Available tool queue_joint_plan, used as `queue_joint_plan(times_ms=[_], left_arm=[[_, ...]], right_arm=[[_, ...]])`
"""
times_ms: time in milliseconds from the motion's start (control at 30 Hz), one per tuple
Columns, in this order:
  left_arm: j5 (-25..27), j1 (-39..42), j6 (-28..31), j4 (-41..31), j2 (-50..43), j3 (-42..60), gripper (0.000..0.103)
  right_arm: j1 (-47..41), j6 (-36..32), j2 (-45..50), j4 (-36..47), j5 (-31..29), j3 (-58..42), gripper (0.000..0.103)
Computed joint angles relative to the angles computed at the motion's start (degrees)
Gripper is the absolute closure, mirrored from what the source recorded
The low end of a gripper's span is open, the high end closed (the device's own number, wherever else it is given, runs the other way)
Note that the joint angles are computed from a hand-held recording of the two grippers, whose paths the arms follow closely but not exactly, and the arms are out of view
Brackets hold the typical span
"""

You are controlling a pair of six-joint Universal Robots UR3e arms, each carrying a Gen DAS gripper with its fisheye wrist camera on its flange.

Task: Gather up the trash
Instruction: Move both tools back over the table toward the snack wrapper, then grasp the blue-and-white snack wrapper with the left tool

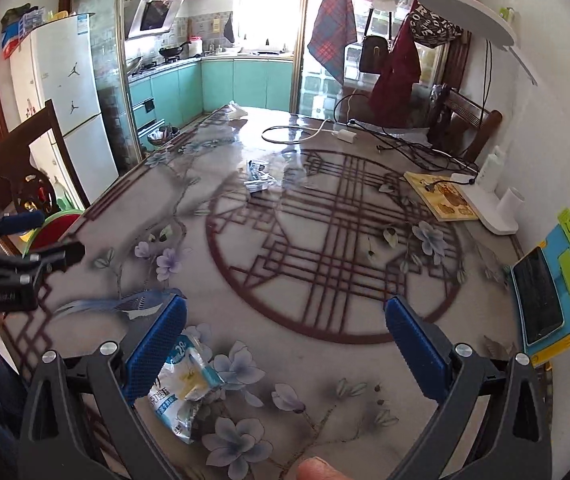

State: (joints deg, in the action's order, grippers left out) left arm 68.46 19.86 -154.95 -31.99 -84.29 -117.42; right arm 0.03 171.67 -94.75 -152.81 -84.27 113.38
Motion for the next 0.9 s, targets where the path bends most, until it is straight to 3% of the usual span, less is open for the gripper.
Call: queue_joint_plan(times_ms=[233, 633, 900], left_arm=[[3.7, -8.8, 1.0, 1.9, -1.5, -4.5, 0.004], [11.5, -21.8, -3.7, 7.9, -10.6, -4.6, 0.005], [16.7, -25.5, -6.1, 12.0, -17.3, -2.5, 0.005]], right_arm=[[-3.4, -0.8, -1.7, 0.0, 2.9, 1.8, 0.006], [-8.1, -0.2, -3.7, 1.2, 6.7, 2.4, 0.006], [-9.1, -0.5, -5.1, 1.1, 7.9, 3.2, 0.006]])
